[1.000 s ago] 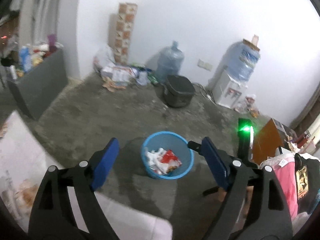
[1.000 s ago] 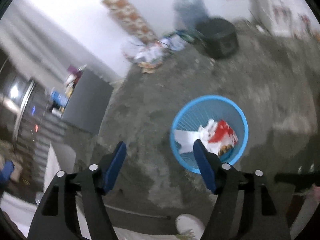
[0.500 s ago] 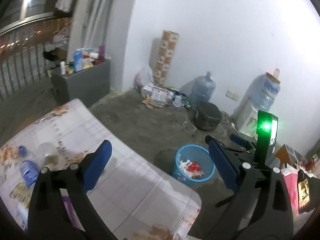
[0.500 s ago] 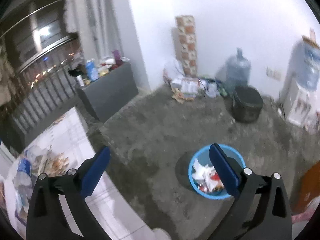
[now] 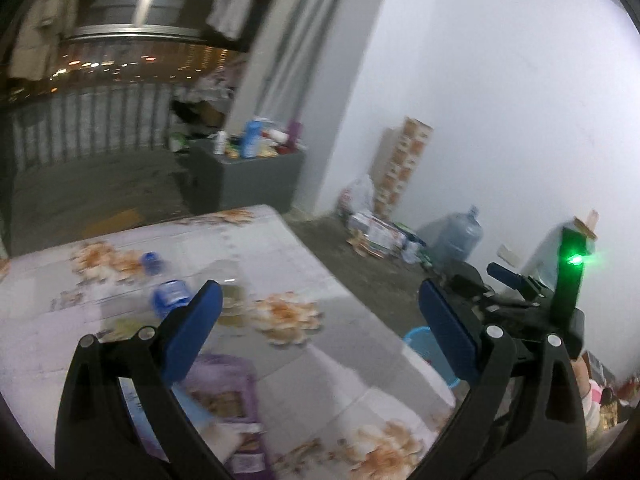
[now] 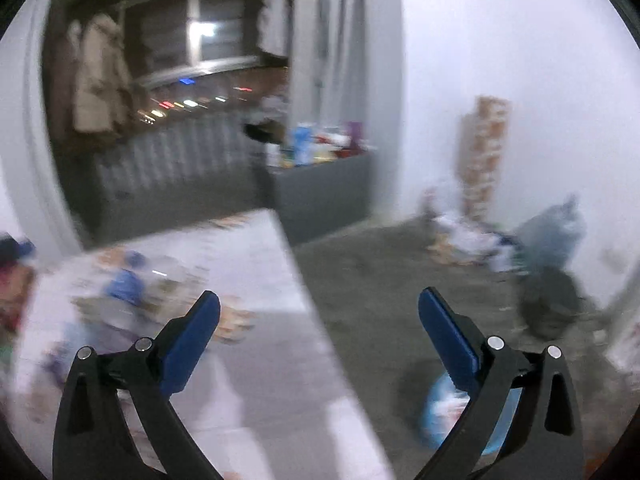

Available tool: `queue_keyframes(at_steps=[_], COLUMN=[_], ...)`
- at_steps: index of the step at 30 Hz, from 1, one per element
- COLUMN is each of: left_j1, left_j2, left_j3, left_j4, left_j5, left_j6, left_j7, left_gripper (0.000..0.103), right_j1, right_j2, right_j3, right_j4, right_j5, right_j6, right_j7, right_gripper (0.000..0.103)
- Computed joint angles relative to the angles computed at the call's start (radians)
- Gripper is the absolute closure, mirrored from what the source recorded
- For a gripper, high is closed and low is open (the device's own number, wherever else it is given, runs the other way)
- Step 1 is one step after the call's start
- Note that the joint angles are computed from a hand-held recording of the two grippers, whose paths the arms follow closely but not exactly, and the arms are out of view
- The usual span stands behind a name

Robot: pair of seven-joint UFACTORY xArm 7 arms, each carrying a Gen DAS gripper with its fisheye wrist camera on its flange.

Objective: Collect trash
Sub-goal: 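Move both tools back over the table trash, then grasp the clear Pepsi bottle with the left tool while the right tool grasps the clear plastic cup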

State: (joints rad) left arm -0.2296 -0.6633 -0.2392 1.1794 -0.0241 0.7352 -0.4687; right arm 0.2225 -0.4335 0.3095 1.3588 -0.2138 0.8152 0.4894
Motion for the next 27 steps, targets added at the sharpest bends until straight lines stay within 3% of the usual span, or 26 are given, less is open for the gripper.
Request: queue_keyframes(at_steps=[5,14,21,27], left_j1=[0.048,0.078,0.040,0.008], left_j2=[-0.129,-0.226,-0.126,0.063], left_j3=[0.060,0.130,0.201,0.263], left_j4=[-0.090,-0.185,-0.167,-0.060], left_j5=[0.011,-0.029,-0.125,-0.225], left_j6=[0.036,0.074,0.061,0.133], left_j7=[-0.006,0.039,0.081,0.150], left_gripper=[0.009,0.009,0.009,0.009], right_j1=[0.051,0.169,0.201,0.223], right_j2=[0.063,0.173,0.327,0.502], right_j3=[-0.004,-0.069,-0.082,-0.079], right_j4=[0.031,0.093,0.228,0.397], right_j5=[0.082,0.302,0.387,0.433], right_j6=[-0.085,-0.071,-0.031,0.008], right_j7=[0.026,-0.043,-0.089,-0.144], right_gripper=[0.006,0.006,0.007,0.010])
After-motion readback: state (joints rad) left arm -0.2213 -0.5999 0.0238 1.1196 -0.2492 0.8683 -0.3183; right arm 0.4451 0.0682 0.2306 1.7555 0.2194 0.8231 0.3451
